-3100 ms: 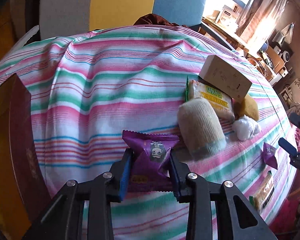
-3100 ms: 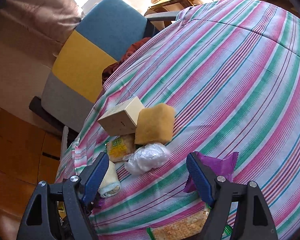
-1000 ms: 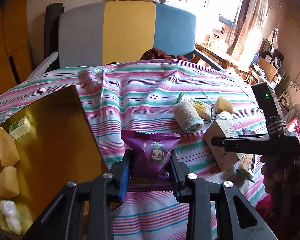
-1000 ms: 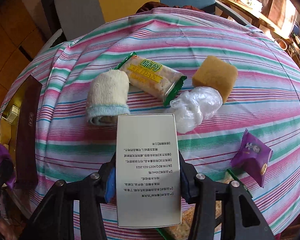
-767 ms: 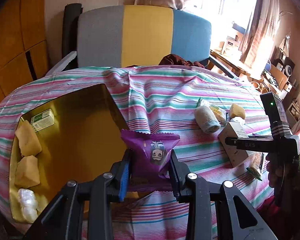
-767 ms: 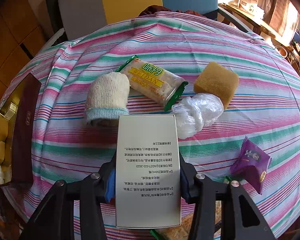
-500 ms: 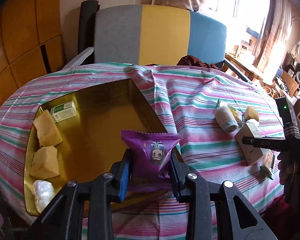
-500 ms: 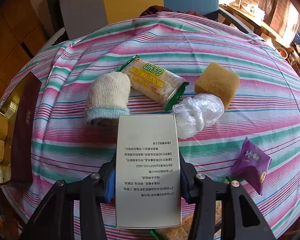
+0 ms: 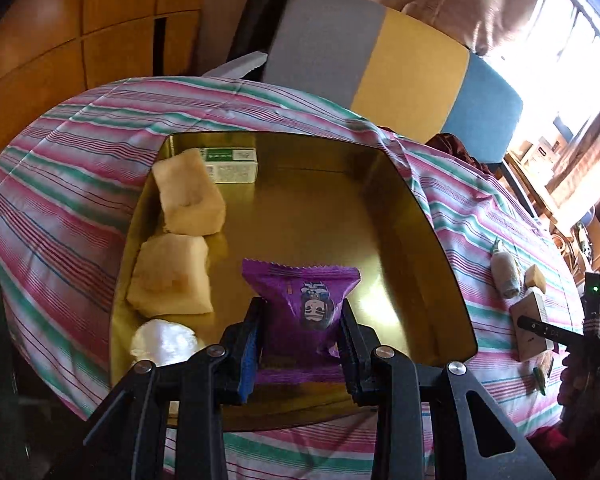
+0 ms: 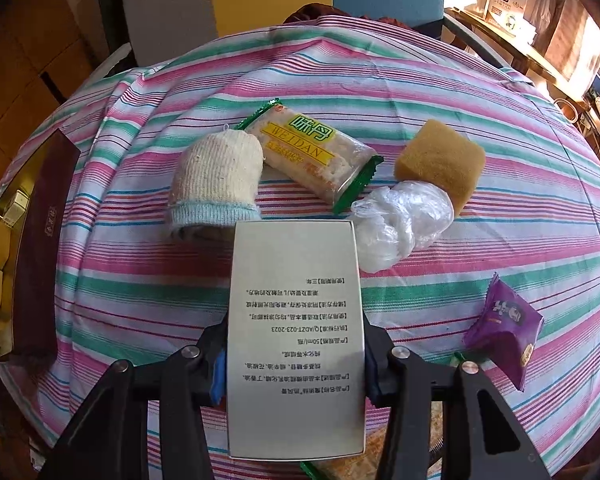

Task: Organize objects
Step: 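Lower the purple packet into the gold tray and open the left tool while the right tool holds the box, then carry the white box into the gold tray and open the right tool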

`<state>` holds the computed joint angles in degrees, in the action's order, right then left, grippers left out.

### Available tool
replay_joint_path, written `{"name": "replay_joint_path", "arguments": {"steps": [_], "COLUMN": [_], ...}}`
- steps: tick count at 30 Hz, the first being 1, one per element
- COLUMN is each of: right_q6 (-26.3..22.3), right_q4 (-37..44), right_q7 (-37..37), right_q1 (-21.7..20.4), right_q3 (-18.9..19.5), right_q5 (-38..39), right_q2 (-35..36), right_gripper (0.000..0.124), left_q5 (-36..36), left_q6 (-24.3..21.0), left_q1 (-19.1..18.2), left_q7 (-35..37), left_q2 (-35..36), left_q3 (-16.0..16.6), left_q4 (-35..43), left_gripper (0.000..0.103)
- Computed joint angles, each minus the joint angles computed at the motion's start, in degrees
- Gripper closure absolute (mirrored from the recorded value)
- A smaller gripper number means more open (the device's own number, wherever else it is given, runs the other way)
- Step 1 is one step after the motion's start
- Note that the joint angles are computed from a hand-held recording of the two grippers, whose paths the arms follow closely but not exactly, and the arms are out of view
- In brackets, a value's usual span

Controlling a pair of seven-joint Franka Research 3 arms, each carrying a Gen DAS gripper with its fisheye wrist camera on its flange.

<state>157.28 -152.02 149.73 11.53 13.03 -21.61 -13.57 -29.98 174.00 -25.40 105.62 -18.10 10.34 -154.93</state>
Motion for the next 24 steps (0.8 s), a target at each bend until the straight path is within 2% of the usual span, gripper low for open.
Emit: {"name": "replay_joint_path", "arguments": {"steps": [4, 7, 10, 12, 13, 14, 15, 18, 20, 24], "right_q6": [0.07, 0.33, 0.58, 0.70, 0.75, 0.81, 0.91, 0.99, 1.10, 1.16], "right_q4": [-0.11, -0.22, -0.25, -0.17, -0.11, -0.08, -0.09, 0.14, 0.15, 0.15], "right_q7": [-0.67, -0.63, -1.17, -1.16, -1.13, -1.09, -1.08, -0.88, -0.76, -0.70], "right_q1": [0.23, 0.02, 0.04, -0.07, -0.13, -0.17, -0.19, -0.31, -0.32, -0.33], "right_q3": [-0.16, -0.11, -0.26, -0.08, -0.01, 0.01, -0.01, 0.10, 0.07, -0.03], "right_q5": [0.37, 0.49, 1.06, 0.86, 0.74, 0.66, 0.62, 0.13, -0.15, -0.44], "right_q2": [-0.25, -0.40, -0.22, -0.13, -0.03, 0.04, 0.07, 0.40, 0.48, 0.56], "right_gripper": [0.075, 0.075, 0.075, 0.075, 0.075, 0.075, 0.075, 0.074, 0.074, 0.074], "left_q5": [-3.11, -6.04, -2.65, 4.31, 4.57, 8.39, 16.22, 29.88, 30.01, 40.99], "left_q6": [-4.21, -7.44, -7.50, -8.31, -9.44, -9.17, -8.32, -8.00, -8.50, -4.00], "left_q1": [-0.63, 0.20, 3.34, 5.90, 6.73, 7.84, 7.29, 7.01, 8.67, 8.72], "left_q7": [3.74, 5.81, 2.28, -4.81, -5.28, -9.00, -16.18, -25.74, -26.27, -34.67], "left_q2": [3.16, 7.61, 13.82, 17.92, 19.83, 21.47, 22.90, 26.06, 26.73, 24.10], "left_q3": [2.17, 1.46, -1.74, -3.55, -4.10, -4.78, -3.45, -1.76, -3.01, -1.72], "left_q4": [4.72, 10.02, 15.46, 19.06, 21.14, 22.54, 23.55, 26.43, 27.18, 23.50], "left_gripper": [0.068, 0.068, 0.068, 0.068, 0.068, 0.068, 0.068, 0.064, 0.052, 0.052]}}
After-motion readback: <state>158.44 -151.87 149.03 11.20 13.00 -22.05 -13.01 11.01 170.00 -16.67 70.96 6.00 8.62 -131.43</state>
